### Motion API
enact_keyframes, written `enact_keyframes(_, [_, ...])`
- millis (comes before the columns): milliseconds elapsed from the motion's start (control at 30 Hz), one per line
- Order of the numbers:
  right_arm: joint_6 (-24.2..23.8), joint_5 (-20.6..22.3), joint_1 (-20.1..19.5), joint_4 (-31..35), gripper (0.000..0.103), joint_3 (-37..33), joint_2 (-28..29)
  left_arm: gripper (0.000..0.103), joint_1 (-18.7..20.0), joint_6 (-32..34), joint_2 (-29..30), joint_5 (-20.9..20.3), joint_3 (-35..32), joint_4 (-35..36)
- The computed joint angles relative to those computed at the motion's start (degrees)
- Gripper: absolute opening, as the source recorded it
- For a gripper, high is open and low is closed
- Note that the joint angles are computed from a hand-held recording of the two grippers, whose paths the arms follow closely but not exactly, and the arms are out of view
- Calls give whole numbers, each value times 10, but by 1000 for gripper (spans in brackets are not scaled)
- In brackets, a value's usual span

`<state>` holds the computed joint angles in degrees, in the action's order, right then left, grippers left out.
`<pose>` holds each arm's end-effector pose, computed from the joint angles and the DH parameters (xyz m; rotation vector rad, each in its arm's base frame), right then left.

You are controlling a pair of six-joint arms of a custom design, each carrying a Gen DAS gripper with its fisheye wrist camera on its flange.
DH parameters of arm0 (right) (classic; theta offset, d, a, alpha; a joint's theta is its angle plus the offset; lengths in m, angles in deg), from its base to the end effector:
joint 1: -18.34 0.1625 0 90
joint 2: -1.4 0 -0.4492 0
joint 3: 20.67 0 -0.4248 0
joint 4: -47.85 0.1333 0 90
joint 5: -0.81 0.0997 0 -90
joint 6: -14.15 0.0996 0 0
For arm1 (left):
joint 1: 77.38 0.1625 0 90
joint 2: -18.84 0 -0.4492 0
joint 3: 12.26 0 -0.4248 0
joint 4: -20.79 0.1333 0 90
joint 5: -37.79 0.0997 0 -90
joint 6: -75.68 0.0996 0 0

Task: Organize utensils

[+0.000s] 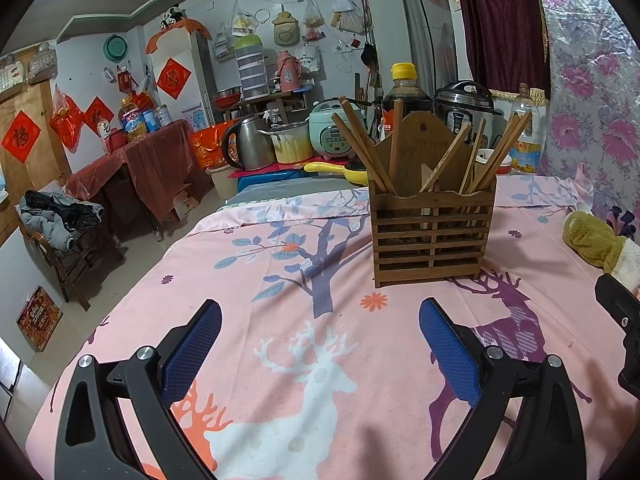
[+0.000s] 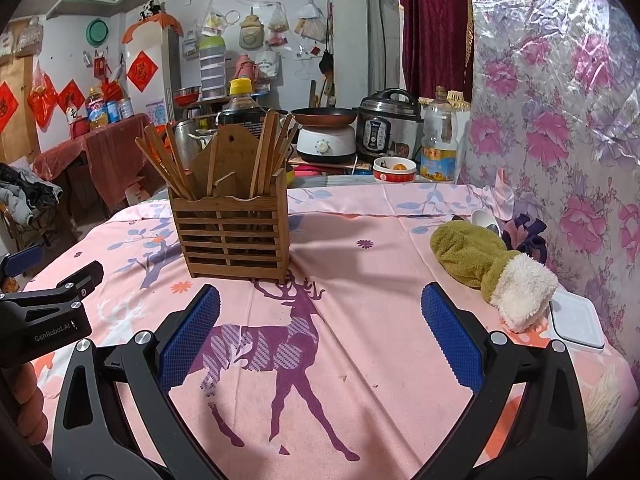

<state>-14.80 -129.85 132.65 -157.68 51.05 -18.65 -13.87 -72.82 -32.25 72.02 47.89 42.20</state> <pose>0.3905 -0.6983 0.0395 0.5072 -2.0917 1.2744 -0.1189 -0.7221 0.3308 0.4223 1.9599 -1.0520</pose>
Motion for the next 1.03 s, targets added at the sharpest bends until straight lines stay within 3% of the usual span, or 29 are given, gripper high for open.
enact_keyframes(800, [4,2,-1,3,97,2,-2,97,2,-5,1,0,-1,3])
enact_keyframes(1033, [4,2,-2,4,97,3,-4,97,7,-46,10,1,-22,42])
